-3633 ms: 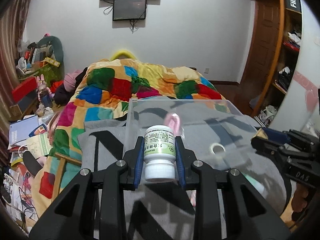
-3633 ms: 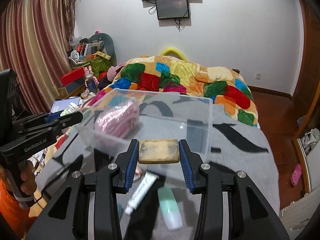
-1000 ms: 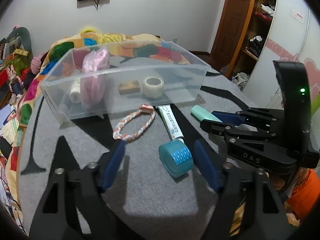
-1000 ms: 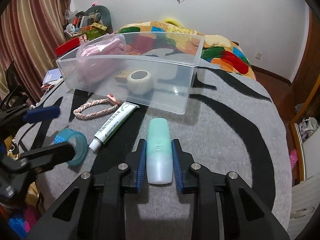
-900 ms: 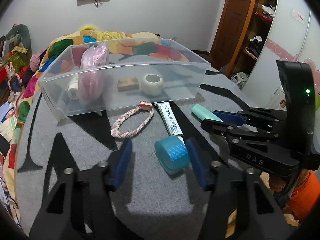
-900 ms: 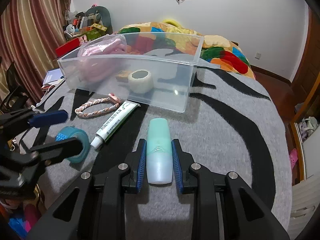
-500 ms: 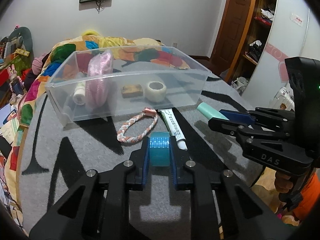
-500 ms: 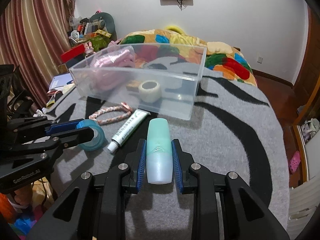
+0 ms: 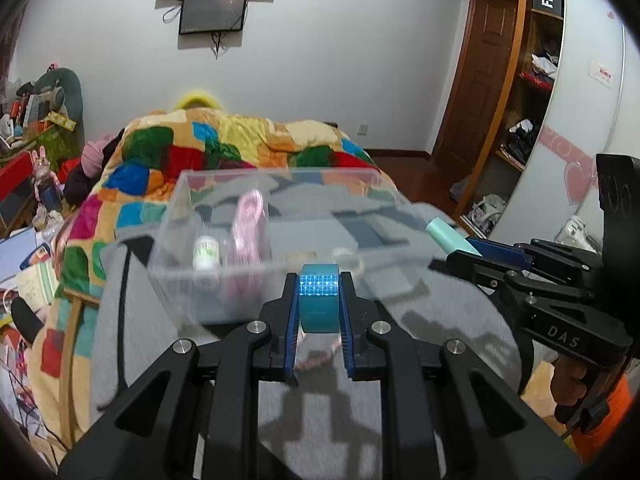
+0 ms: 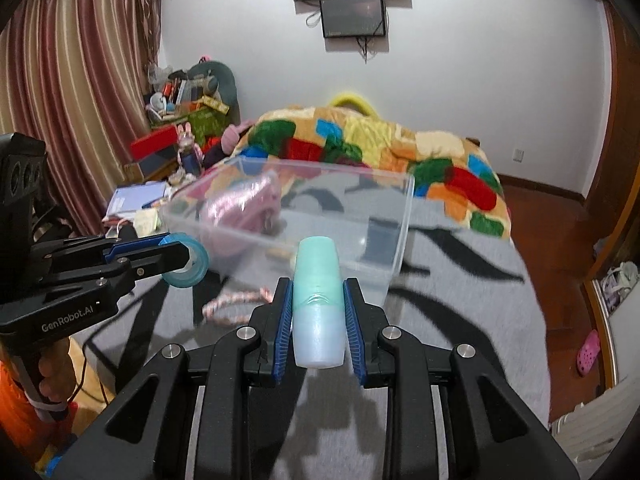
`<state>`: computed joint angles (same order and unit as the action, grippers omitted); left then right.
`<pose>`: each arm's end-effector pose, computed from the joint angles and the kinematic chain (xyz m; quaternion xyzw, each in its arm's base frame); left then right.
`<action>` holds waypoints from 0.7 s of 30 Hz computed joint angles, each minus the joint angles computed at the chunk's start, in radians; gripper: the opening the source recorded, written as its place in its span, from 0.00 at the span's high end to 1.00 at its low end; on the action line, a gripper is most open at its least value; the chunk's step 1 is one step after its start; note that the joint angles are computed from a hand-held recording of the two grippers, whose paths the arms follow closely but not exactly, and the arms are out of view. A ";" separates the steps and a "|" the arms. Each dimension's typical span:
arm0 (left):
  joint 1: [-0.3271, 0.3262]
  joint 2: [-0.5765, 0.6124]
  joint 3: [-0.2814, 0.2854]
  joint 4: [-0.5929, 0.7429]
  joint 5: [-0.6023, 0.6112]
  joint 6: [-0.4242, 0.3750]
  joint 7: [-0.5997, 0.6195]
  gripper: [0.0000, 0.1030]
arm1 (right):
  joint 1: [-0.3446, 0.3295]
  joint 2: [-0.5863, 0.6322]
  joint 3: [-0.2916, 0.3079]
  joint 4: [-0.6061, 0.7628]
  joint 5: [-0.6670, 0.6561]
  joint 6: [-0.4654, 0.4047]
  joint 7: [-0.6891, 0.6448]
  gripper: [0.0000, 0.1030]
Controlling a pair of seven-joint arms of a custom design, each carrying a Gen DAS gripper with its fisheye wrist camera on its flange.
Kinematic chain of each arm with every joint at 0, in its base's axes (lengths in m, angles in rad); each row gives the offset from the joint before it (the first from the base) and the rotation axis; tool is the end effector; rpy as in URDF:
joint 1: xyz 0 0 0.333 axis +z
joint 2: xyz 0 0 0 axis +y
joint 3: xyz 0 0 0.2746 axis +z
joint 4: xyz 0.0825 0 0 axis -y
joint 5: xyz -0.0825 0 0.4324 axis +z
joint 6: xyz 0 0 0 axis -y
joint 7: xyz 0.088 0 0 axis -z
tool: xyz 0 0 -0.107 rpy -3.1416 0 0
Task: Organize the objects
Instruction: 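Place the tape roll and mint-green bottle into the clear box, opening both grippers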
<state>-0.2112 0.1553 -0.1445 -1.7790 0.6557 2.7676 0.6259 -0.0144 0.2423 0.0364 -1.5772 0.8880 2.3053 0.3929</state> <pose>0.6417 -0.2610 0.5014 -0.6614 0.6043 -0.3530 0.2697 0.7145 0.0293 0.5073 -0.8221 0.3619 -0.1332 0.4188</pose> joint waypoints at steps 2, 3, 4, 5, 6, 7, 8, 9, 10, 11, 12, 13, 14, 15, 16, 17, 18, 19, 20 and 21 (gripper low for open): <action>0.000 0.020 0.003 0.038 0.003 -0.009 0.010 0.83 | 0.004 0.018 0.005 0.032 0.006 0.013 0.005 0.78; -0.003 0.036 0.006 0.065 0.010 -0.020 0.012 0.83 | 0.005 0.027 0.008 0.048 0.007 0.016 0.009 0.78; -0.005 0.045 0.009 0.082 0.013 -0.025 0.014 0.83 | 0.007 0.041 0.010 0.067 0.004 0.018 0.017 0.78; -0.008 0.058 0.012 0.101 0.019 -0.031 0.014 0.83 | 0.009 0.055 0.014 0.089 -0.001 0.019 0.030 0.78; -0.011 0.072 0.016 0.124 0.024 -0.040 0.017 0.83 | 0.011 0.072 0.017 0.115 -0.008 0.023 0.045 0.78; -0.017 0.089 0.021 0.150 0.034 -0.055 0.014 0.83 | 0.012 0.085 0.021 0.132 -0.014 0.026 0.054 0.78; -0.024 0.101 0.026 0.168 0.044 -0.065 0.008 0.83 | 0.018 0.108 0.023 0.162 -0.030 0.035 0.076 0.78; -0.028 0.121 0.030 0.195 0.048 -0.078 0.010 0.83 | 0.020 0.124 0.028 0.182 -0.043 0.039 0.090 0.78; -0.033 0.134 0.034 0.211 0.052 -0.086 0.010 0.83 | 0.020 0.138 0.031 0.199 -0.054 0.043 0.102 0.78; -0.038 0.153 0.038 0.236 0.054 -0.100 0.013 0.83 | 0.027 0.161 0.033 0.226 -0.076 0.052 0.125 0.78; -0.042 0.172 0.042 0.261 0.054 -0.115 0.017 0.83 | 0.029 0.181 0.036 0.250 -0.095 0.053 0.145 0.78; -0.046 0.195 0.045 0.290 0.050 -0.131 0.023 0.83 | 0.031 0.201 0.039 0.275 -0.113 0.048 0.165 0.78; -0.046 0.217 0.045 0.316 0.037 -0.143 0.037 0.83 | 0.032 0.223 0.042 0.300 -0.131 0.041 0.185 0.78; -0.046 0.241 0.044 0.345 0.020 -0.156 0.053 0.83 | 0.033 0.239 0.046 0.318 -0.148 0.037 0.201 0.78; -0.046 0.268 0.044 0.380 0.001 -0.171 0.073 0.83 | 0.039 0.258 0.045 0.339 -0.172 0.039 0.223 0.78; -0.046 0.299 0.044 0.420 -0.019 -0.190 0.094 0.83 | 0.043 0.280 0.045 0.364 -0.196 0.037 0.245 0.78; -0.048 0.322 0.045 0.450 -0.037 -0.203 0.111 0.83 | 0.042 0.298 0.048 0.386 -0.213 0.027 0.263 0.78; -0.047 0.350 0.044 0.485 -0.061 -0.221 0.130 0.83 | 0.044 0.324 0.049 0.419 -0.233 0.010 0.287 0.78; -0.048 0.368 0.044 0.508 -0.081 -0.232 0.144 0.83 | 0.047 0.349 0.048 0.452 -0.255 -0.002 0.311 0.78; -0.046 0.384 0.042 0.525 -0.104 -0.239 0.161 0.83 | 0.050 0.367 0.049 0.473 -0.275 -0.007 0.331 0.78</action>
